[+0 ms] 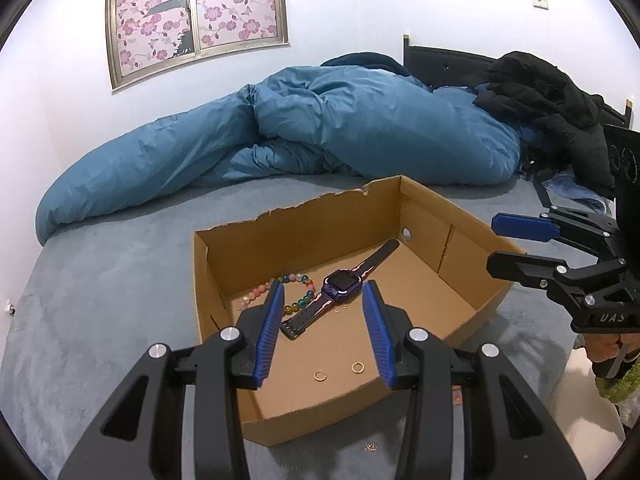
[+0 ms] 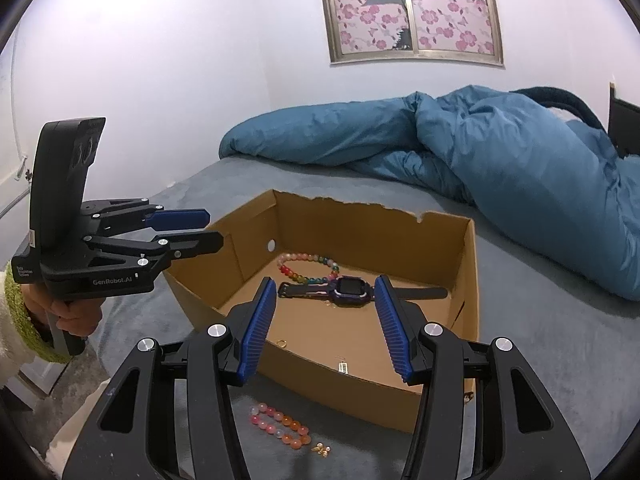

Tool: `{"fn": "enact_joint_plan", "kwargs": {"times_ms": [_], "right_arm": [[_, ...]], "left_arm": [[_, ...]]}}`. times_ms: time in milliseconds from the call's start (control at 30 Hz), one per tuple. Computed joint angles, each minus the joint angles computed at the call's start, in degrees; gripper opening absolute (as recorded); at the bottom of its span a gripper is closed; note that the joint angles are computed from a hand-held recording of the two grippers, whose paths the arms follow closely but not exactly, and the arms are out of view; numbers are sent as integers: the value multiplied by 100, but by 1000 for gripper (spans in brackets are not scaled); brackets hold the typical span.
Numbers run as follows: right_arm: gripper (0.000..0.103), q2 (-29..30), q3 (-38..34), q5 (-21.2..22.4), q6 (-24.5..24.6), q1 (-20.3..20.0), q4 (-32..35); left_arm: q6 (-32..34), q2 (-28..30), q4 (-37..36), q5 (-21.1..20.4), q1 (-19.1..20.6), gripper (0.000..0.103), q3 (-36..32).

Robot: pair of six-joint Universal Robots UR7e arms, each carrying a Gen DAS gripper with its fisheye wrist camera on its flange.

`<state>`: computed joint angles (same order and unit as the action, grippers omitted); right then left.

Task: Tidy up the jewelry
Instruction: 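Withdraw both open grippers from the box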

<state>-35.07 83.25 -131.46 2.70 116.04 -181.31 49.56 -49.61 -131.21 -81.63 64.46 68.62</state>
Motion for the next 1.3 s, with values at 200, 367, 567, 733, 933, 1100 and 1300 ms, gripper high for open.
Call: {"fn": "enact_joint_plan", "kwargs": {"times_ms": [200, 367, 567, 733, 933, 1100, 1300], "right_arm": [[50, -22, -2, -26, -44, 87, -8], [50, -51, 24, -59, -43, 168, -2], [50, -85, 67, -95, -13, 261, 23], [50, -89, 86, -119, 50, 345, 53], [50, -89, 102, -146, 150, 424, 138], [50, -63, 94, -146, 270, 475, 242], [50, -30, 99, -164, 412, 540, 374]], "left_arm": [[63, -225, 7, -89, 0, 39, 168], [111, -437, 29, -152, 10, 39, 322], [165, -678, 78, -199, 37, 39, 507], [182, -865, 121, -218, 70, 39, 662], [171, -1040, 175, -235, 124, 39, 807], [138, -1163, 212, -226, 189, 39, 913], [83, -1233, 255, -214, 263, 39, 961]]}}
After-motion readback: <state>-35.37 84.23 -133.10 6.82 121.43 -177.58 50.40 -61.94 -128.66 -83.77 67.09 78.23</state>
